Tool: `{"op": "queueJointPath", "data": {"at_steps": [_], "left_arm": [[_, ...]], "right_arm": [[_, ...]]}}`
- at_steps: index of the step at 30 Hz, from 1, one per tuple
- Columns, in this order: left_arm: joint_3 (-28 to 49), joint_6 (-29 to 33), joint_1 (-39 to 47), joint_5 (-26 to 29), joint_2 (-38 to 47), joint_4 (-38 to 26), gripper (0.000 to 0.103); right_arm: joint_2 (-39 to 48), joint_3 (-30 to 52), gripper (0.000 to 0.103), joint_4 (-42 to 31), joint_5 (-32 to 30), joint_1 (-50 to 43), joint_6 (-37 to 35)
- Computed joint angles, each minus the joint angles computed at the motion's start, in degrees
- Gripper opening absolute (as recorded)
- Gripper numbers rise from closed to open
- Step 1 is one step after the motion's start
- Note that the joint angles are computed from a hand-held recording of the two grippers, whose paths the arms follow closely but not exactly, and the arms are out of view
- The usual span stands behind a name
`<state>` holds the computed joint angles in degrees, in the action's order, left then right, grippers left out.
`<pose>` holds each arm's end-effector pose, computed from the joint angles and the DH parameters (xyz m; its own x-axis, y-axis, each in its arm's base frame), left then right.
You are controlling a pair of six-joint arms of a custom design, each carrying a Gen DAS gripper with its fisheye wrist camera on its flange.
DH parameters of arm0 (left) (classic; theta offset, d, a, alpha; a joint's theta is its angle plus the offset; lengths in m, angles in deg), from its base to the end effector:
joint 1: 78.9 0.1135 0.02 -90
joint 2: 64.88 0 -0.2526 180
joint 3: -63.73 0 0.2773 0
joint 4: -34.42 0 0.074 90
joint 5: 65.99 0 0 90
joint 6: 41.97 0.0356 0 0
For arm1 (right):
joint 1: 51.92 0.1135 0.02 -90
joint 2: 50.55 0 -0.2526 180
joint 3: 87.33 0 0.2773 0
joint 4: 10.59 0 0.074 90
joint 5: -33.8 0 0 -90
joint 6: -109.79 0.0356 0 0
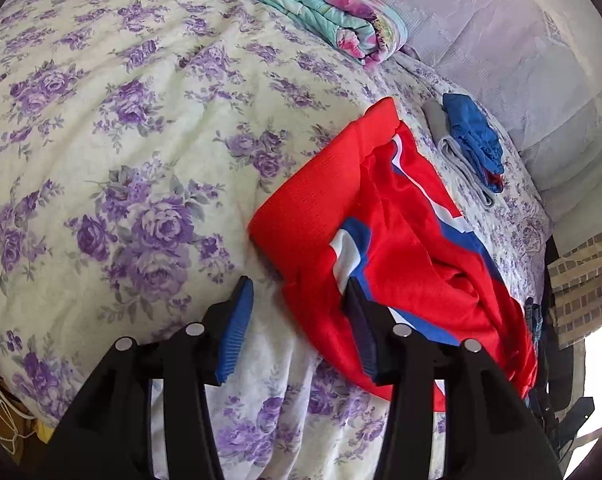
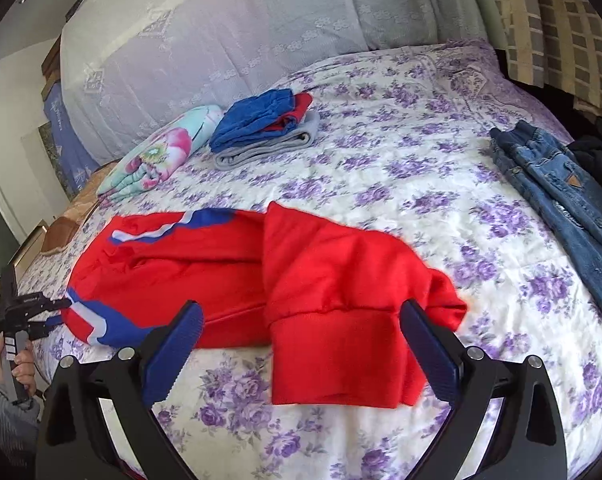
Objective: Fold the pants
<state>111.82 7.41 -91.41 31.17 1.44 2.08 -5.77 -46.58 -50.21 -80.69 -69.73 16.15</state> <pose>0.2444 -0.0588 0.1736 -0.7626 -0.4925 -0.4194 -0.2691 0.8312 -0.4866 0.1895 -0.0454 0.1985 -0.6554 0.1499 -0.7403 -0.0489 0.9696 0.2396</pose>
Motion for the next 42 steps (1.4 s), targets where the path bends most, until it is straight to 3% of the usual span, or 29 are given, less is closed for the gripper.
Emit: {"op": "queueJointPath", "data": {"at_steps": [4, 7, 9, 11, 13, 16, 18, 22, 23, 25, 26, 28, 31, 36, 39, 42], "left_arm": [[-0.5, 0.9, -0.1, 0.1, -0.4, 0.3, 0.051], [-0.2, 1.2, -0.4, 0.2, 0.1, 0.6, 0.056], [-0.1, 1.7, -1.2, -0.8, 0.2, 0.6, 0.058], [0.0, 1.9, -1.8, -1.6, 0.2, 0.5, 0.06], [0.4, 2.0, -2.1, -1.7, 0.4, -0.1, 0.06], [1.1, 2.5, -1.5, -0.8, 1.0, -0.7, 0.061], [1.3, 2.9, -1.3, -0.5, 1.1, -0.7, 0.062], [0.7, 2.6, -1.6, -1.0, 0.5, -0.5, 0.063], [0.6, 2.5, -1.6, -1.0, 0.2, -0.6, 0.063], [0.3, 2.4, -1.6, -1.0, -0.5, -1.0, 0.063], [0.1, 2.5, -1.5, -0.9, -1.1, -1.3, 0.063], [-0.7, 2.7, -1.2, -1.0, -2.9, -1.6, 0.063], [-2.0, 2.6, -0.5, -2.5, -6.4, -2.1, 0.064], [-2.0, 2.4, 0.0, -7.8, -9.6, -3.6, 0.073], [-1.7, 2.0, 1.7, -6.6, -9.4, -3.7, 0.073], [-1.3, 1.8, 2.1, -6.4, -8.8, -3.7, 0.073]], "right_arm": [[-6.8, -4.3, 0.099, -1.3, 5.6, 4.8, -1.3], [-5.7, -6.3, 0.096, 1.8, 21.6, 11.6, -3.5], [-1.6, -6.6, 0.082, 5.1, 24.9, 12.8, -5.4], [0.5, -7.0, 0.059, 7.5, 26.3, 12.5, -8.1], [0.0, -5.6, 0.042, 6.3, 20.4, 8.1, -11.5], [5.8, 2.9, 0.039, 2.6, 5.7, -3.0, -13.6], [13.2, 9.3, 0.038, 4.2, 1.9, -6.5, -12.2], [35.8, 25.7, 0.041, 9.1, 1.3, -8.6, -5.7], [41.4, 30.4, 0.059, 9.3, 2.3, -8.8, -3.1], [48.4, 37.5, 0.067, 8.0, 11.2, -7.6, 0.0], [48.4, 37.3, 0.067, 9.4, 12.1, -7.9, 1.3], [45.1, 34.0, 0.067, 11.3, 4.3, -10.3, 1.6], [39.9, 28.8, 0.067, 10.6, -0.4, -11.6, -1.4], [44.2, 29.6, 0.064, 6.2, -9.4, -15.1, 1.6], [50.9, 33.0, 0.054, 6.6, -12.6, -14.5, 6.1], [56.6, 35.7, 0.036, 9.5, -17.2, -14.5, 12.3]]}}
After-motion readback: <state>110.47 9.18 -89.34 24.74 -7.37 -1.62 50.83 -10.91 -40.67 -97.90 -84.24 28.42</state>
